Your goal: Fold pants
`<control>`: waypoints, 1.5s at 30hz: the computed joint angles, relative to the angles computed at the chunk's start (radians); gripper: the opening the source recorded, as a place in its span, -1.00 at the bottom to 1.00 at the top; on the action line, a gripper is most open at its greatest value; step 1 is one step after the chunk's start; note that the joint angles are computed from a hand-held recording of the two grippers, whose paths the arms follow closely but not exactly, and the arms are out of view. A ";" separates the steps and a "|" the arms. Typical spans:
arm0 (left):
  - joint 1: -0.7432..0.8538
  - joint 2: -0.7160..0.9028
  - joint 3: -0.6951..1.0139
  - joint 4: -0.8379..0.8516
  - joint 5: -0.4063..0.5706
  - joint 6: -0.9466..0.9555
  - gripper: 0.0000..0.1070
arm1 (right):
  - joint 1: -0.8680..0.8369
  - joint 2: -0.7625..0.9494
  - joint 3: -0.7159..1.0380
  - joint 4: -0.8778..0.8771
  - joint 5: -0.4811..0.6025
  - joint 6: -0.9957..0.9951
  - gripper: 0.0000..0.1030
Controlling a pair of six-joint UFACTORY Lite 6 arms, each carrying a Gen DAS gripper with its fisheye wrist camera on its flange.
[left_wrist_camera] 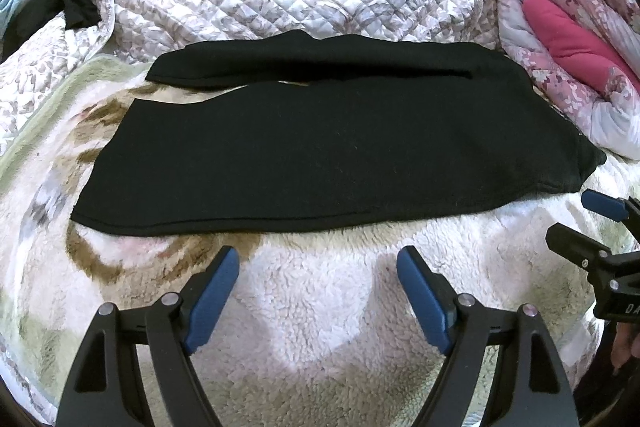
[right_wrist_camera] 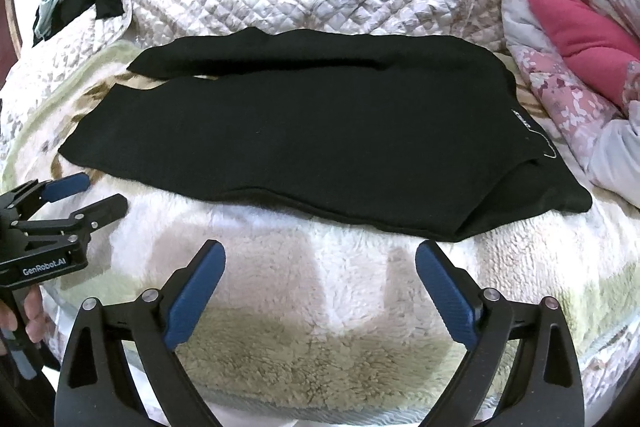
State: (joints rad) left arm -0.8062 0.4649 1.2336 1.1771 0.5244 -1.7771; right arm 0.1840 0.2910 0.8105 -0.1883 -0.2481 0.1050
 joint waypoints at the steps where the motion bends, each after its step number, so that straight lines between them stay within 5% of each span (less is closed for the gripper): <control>1: 0.000 -0.003 -0.002 0.001 0.002 -0.004 0.55 | -0.008 0.000 0.004 -0.048 0.004 0.048 0.83; 13: 0.020 -0.055 -0.052 0.015 0.002 -0.045 0.55 | -0.095 -0.014 0.004 -0.317 0.008 0.333 0.53; 25: 0.085 -0.159 -0.191 0.128 -0.034 -0.206 0.55 | -0.255 -0.025 0.001 -0.498 -0.056 0.535 0.52; 33: 0.235 -0.238 -0.313 0.203 -0.141 -0.369 0.55 | -0.365 0.059 0.119 -0.877 -0.093 0.995 0.52; 45: 0.413 -0.170 -0.301 0.764 -0.275 -0.982 0.51 | -0.451 0.284 0.407 -1.058 -0.211 1.326 0.52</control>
